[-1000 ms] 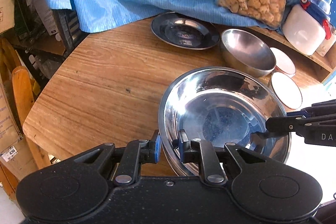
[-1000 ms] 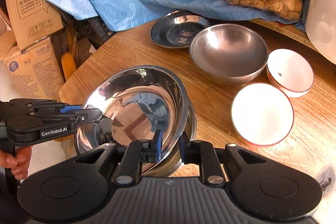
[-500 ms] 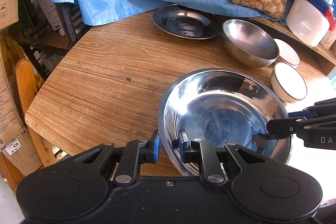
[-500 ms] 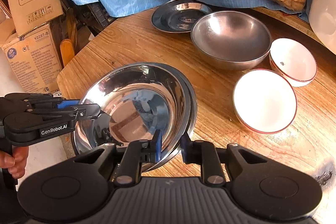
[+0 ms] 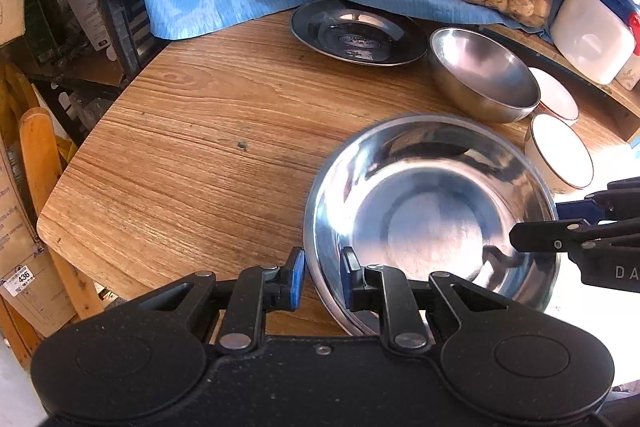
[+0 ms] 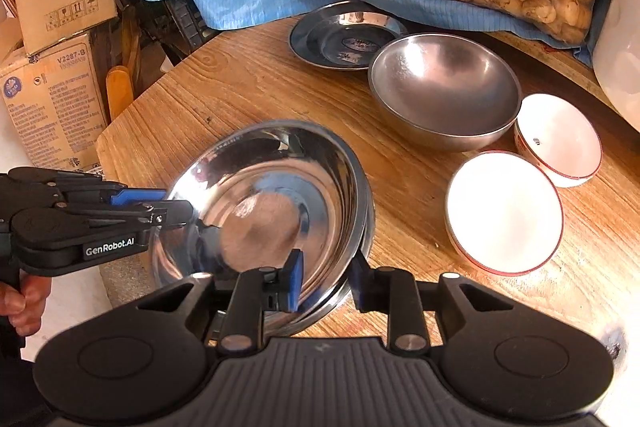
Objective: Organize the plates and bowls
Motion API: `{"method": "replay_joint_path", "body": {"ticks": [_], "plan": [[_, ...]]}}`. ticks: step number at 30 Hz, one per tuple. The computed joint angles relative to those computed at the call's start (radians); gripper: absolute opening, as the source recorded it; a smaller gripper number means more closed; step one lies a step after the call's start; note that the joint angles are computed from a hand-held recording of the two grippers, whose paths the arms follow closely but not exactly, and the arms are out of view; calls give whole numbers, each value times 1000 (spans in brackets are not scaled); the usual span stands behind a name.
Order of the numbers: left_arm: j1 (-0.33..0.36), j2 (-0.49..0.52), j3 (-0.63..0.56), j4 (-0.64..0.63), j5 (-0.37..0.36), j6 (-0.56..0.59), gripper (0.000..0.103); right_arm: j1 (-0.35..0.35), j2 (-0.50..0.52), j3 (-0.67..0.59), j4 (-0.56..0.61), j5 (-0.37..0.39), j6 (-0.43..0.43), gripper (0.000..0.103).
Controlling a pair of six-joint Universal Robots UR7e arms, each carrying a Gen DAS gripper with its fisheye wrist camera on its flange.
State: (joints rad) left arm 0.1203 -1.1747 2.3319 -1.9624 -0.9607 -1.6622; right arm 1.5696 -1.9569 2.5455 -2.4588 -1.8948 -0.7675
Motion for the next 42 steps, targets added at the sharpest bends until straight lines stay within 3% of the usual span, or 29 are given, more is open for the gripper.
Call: {"method": "replay_joint_path", "body": {"ticks": [4,7,9,19,24,29,32,42], "plan": [[2,-6,7,-12,6,7,21,5,6,2,-14,-6,5,34],[1,-17,13,-15,17,0,36,8,10,5,-31,-11,11,39],[1,-29,16,-7,24,-15,55,8,13,5,-40,-13,23,42],[19,-80,23,67,72,-73,102,21,36,4,-88,15,58,84],[58,-99,13,136,86,-92,102,35,68,11,-150,15,96,103],[118,-128,11,170,102,-103,102,38,98,29,-240,43,105,103],[164,-138,12,149,148,-62,102,38,119,27,-289,75,106,103],[335,-83,-21,-81,342,175,102,86,339,-170,-324,90,268,103]]}}
